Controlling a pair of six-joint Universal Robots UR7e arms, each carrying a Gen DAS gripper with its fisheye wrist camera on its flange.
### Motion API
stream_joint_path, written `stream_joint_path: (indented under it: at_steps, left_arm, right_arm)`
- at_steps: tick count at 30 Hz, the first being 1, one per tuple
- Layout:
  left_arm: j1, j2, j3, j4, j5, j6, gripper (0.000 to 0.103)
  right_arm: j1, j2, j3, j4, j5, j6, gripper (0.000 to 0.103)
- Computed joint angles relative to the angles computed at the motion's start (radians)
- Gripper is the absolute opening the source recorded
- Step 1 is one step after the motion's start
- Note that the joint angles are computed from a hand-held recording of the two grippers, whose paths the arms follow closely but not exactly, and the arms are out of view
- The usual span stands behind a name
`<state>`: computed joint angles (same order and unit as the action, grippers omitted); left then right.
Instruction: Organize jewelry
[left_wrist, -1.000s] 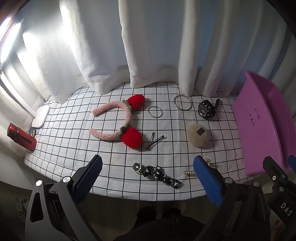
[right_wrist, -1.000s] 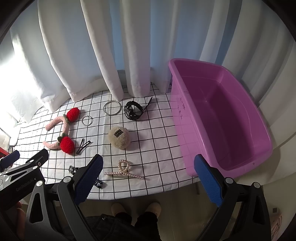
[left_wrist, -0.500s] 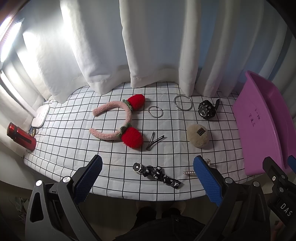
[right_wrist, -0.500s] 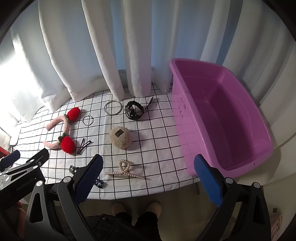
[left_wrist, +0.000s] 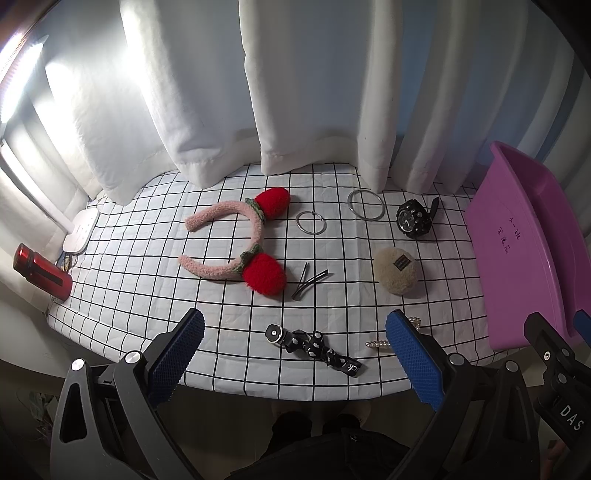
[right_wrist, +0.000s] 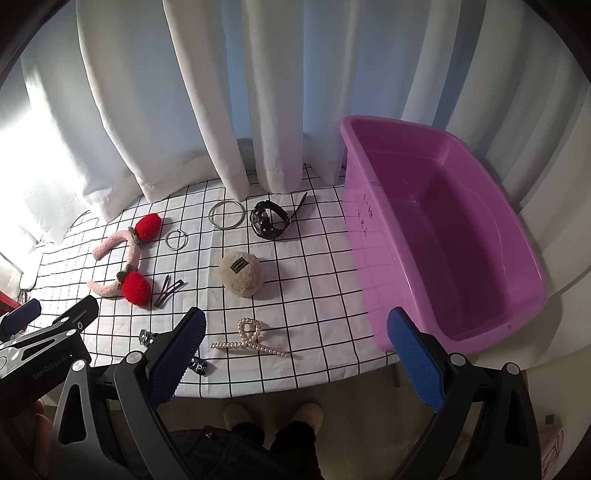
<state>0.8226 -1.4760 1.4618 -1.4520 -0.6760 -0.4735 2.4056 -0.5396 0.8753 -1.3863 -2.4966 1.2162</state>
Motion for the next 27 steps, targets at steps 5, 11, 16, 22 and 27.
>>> stream_joint_path:
  at_steps: [5,11,16,22,27]
  left_arm:
    - [0.012,0.005,-0.007,0.006,-0.014,-0.006,0.097]
    - [0.052,0.002,-0.002,-0.005,-0.047,-0.01,0.097]
    - [0.105,-0.021,0.034,-0.043,-0.063,-0.004,0.097]
    - [0.177,-0.055,0.126,-0.115,-0.102,0.028,0.097]
    - [0.213,-0.069,0.211,-0.185,-0.114,0.077,0.097]
  right_arm:
    - [-0.005,-0.015,0.027,-0.028,0.004,-0.015,0.094]
    - [-0.013,-0.014,0.056,-0.049,0.012,-0.068,0.094]
    - [-0.043,-0.053,0.174,-0.183,0.089,-0.136,0.094]
    - [-0.082,-0.084,0.326,-0.348,0.147,-0.215,0.094]
    - [-0.118,-0.088,0.432,-0.511,0.185,-0.305,0.094]
